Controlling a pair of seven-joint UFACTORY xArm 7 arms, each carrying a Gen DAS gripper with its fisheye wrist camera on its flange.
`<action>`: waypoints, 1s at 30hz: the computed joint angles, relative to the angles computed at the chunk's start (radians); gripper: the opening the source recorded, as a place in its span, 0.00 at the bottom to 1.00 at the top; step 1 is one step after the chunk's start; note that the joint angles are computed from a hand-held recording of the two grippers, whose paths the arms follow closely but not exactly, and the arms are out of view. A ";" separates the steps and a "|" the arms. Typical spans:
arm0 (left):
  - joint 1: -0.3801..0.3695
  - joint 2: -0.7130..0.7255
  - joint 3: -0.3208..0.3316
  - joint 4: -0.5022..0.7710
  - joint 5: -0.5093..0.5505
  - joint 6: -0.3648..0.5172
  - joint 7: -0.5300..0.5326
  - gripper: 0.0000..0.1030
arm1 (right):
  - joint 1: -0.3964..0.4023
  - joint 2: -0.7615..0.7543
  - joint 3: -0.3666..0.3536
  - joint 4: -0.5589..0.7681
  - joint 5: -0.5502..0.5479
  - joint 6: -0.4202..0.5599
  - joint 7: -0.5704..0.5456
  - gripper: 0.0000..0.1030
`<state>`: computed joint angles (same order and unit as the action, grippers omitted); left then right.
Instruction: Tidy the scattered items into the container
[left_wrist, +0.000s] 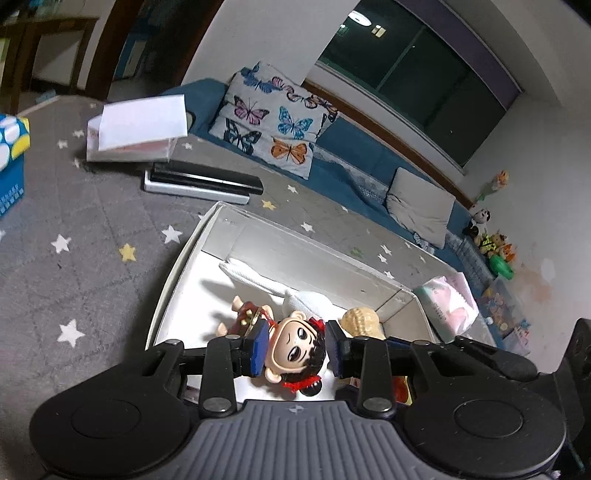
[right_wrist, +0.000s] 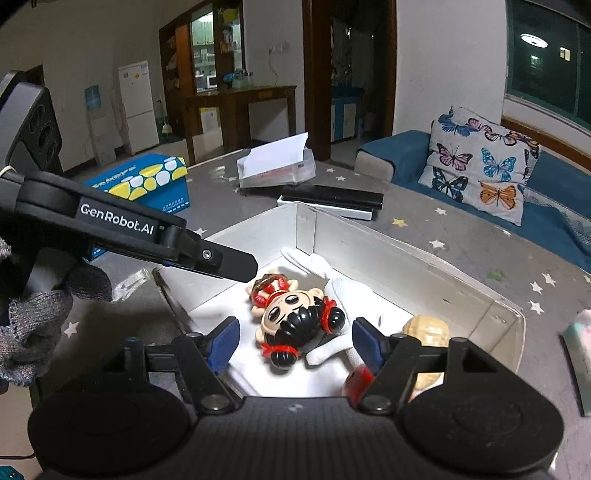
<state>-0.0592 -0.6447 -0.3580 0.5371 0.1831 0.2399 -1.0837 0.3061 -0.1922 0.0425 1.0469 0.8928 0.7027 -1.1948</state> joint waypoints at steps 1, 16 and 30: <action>0.005 -0.010 -0.013 0.000 0.007 0.008 -0.004 0.35 | -0.001 -0.012 -0.003 -0.011 0.008 0.001 -0.002 0.67; 0.021 -0.124 -0.155 0.006 0.127 0.185 -0.098 0.35 | 0.041 -0.208 -0.067 -0.199 0.074 -0.056 -0.028 0.83; -0.049 -0.143 -0.192 0.017 0.193 0.330 -0.189 0.35 | 0.100 -0.340 -0.115 -0.345 0.039 -0.164 0.008 1.00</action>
<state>-0.1083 -0.7873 -0.5500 0.5543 0.3756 0.5700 -1.2723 0.4064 -0.5327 -0.0721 0.7022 0.9316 0.5385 -1.1863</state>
